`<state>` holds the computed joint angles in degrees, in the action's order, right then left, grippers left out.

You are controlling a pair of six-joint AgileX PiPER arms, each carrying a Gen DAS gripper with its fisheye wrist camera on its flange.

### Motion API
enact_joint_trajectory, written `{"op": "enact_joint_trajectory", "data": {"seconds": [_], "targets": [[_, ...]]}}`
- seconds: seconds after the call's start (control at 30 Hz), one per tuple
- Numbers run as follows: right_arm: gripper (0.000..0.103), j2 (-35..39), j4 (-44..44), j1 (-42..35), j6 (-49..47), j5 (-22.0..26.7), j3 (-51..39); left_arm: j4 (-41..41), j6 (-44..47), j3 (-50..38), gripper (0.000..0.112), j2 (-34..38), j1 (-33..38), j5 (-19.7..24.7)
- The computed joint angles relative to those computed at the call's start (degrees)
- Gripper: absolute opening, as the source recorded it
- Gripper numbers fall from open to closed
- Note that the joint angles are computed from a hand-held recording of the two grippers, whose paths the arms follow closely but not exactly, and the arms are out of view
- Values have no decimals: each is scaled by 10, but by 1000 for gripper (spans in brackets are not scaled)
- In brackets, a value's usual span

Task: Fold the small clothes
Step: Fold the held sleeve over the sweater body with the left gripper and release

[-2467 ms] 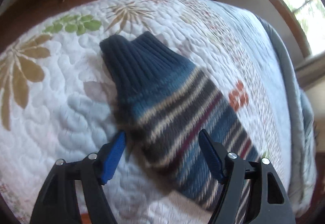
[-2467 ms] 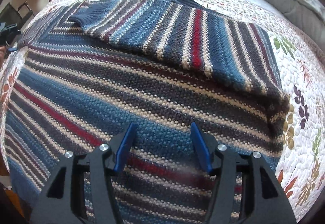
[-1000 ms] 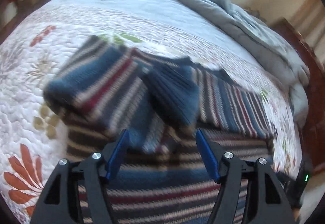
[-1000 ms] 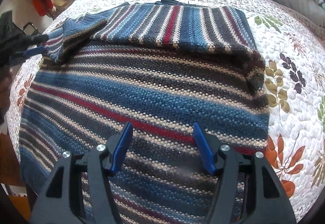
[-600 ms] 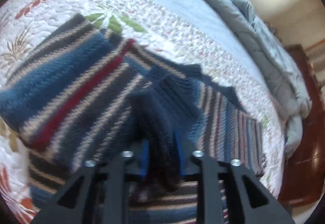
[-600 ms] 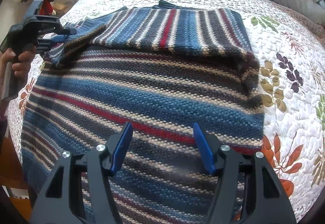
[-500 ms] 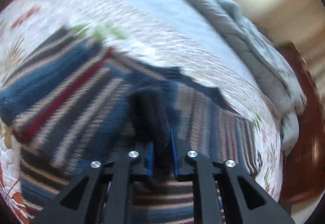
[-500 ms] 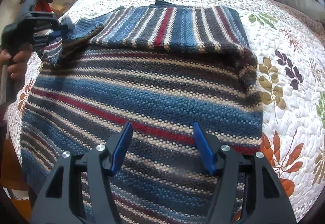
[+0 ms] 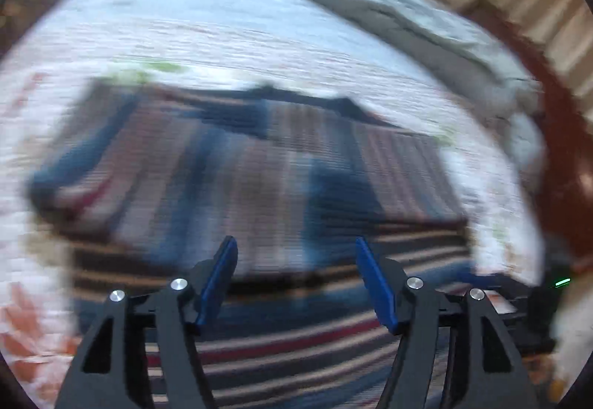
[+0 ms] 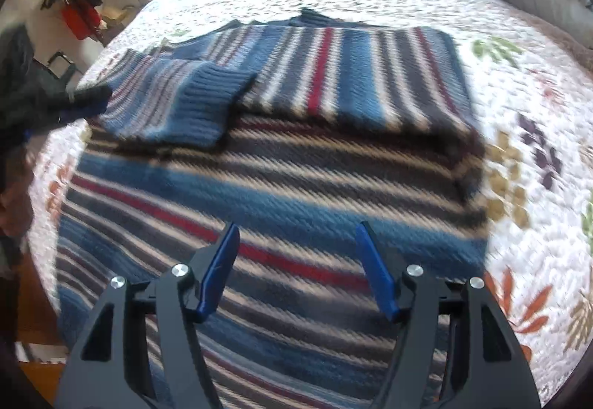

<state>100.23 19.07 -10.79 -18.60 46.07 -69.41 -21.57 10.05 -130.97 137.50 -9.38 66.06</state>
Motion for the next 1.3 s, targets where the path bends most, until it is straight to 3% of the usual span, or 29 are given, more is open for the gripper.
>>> {"op": "enact_joint_trajectory", "data": {"seconds": [0.13, 0.23, 0.43, 0.5, 0.57, 0.67, 0.83, 0.97, 1.1, 1.2, 1.3], "targets": [[65, 98, -4, 42, 59, 85, -141, 130, -49, 51, 67, -24, 19, -56], [64, 162, 16, 56, 85, 139, -232, 159, -48, 95, 68, -43, 35, -98], [54, 257, -38, 94, 164, 189, -369, 199, -62, 92, 68, -27, 48, -111], [48, 270, -49, 103, 178, 198, -389, 214, -76, 76, 68, -13, 45, -105], [26, 278, -54, 111, 184, 199, -404, 209, -73, 70, 68, -8, 48, -100], [12, 278, -76, 127, 188, 196, -416, 198, -73, 80, 68, -11, 53, -104], [9, 238, -63, 118, 147, 182, -412, 178, -90, 134, 73, -49, 77, -164], [9, 207, -100, 96, 136, 194, -465, 217, -128, 144, 73, -60, 75, -192], [9, 193, -161, 65, 127, 195, -511, 241, -140, 119, 74, -41, 56, -184], [9, 233, -153, 33, 113, 216, -551, 289, -161, 84, 74, -5, 28, -167], [9, 283, -191, 29, 124, 197, -542, 328, -183, 31, 74, 42, 7, -128]]}}
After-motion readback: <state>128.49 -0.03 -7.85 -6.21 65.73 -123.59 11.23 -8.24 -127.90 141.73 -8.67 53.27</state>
